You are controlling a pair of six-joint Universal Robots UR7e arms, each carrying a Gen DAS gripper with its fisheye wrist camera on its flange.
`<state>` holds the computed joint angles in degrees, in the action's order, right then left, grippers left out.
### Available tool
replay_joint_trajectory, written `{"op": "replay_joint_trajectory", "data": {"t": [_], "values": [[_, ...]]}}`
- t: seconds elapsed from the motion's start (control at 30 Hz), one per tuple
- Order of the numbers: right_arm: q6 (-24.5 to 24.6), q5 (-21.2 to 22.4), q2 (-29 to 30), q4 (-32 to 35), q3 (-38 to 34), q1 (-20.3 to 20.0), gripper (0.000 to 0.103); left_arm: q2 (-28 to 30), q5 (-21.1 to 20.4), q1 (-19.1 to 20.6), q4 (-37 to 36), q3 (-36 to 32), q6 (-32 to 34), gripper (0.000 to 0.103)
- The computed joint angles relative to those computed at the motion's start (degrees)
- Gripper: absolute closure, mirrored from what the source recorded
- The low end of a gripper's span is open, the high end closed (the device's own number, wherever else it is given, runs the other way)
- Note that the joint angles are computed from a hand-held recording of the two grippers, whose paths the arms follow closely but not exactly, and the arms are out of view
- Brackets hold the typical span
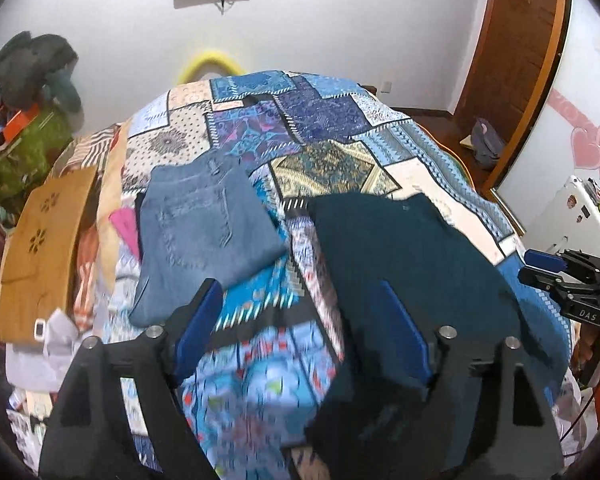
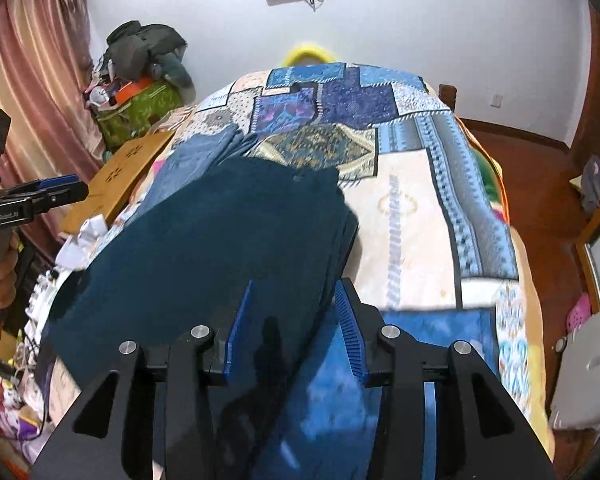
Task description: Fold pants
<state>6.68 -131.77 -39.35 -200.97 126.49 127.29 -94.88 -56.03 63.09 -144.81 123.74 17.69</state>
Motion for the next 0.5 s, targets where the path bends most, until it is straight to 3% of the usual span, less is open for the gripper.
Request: {"op": "replay_joint_trajectory", "data": {"t": [0.1,0.3,0.5], "values": [[-2.9,2.6,0.2,0.8,-2.1,-3.0,0.065,5.1,-1.7,1.3,1.6,-3.7,0.0,0.015],[-5.0,7.3,0.9,8.7,-8.0,-8.7,0.065,15.6,-2.7,4.0,5.5,-10.6,-1.9,0.015],[-5.2,9.0,3.1,13.5,-12.4,-12.7,0.065,22.5,-0.4,5.4,9.3,-14.3,0.0,0.015]]}}
